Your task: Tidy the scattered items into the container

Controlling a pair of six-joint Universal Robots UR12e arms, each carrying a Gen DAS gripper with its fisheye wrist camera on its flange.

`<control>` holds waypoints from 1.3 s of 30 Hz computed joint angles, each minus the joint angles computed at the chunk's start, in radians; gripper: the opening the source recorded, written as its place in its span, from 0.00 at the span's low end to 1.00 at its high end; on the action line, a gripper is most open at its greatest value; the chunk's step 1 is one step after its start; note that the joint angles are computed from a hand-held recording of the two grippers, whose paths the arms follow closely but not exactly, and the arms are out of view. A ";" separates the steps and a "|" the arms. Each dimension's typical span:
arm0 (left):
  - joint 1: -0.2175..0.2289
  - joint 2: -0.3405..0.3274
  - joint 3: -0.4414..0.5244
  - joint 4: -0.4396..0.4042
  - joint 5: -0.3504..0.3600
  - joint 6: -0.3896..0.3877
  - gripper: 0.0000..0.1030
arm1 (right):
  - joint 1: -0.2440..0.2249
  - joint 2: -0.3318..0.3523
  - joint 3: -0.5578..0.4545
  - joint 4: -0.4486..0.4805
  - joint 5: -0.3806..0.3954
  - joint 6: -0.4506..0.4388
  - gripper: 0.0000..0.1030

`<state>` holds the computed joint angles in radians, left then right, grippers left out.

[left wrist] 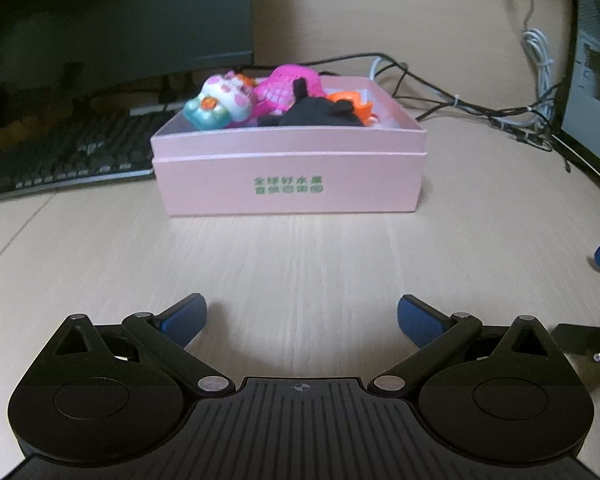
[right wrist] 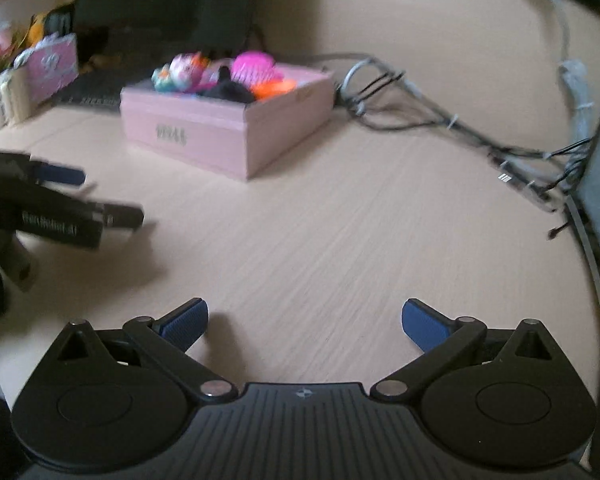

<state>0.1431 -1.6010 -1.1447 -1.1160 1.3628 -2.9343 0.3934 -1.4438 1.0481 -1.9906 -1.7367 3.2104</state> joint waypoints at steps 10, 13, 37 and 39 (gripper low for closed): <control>0.002 -0.001 0.000 0.000 0.002 -0.008 1.00 | -0.023 -0.014 0.055 -0.113 0.079 -0.058 1.00; 0.002 0.000 -0.001 0.001 0.001 -0.009 1.00 | -0.052 -0.018 0.054 -0.095 0.162 -0.046 1.00; 0.003 0.001 -0.002 0.002 0.000 -0.009 1.00 | -0.055 -0.019 0.055 -0.095 0.172 -0.062 1.00; 0.002 0.001 -0.002 0.002 0.001 -0.009 1.00 | -0.055 -0.019 0.056 -0.095 0.172 -0.062 1.00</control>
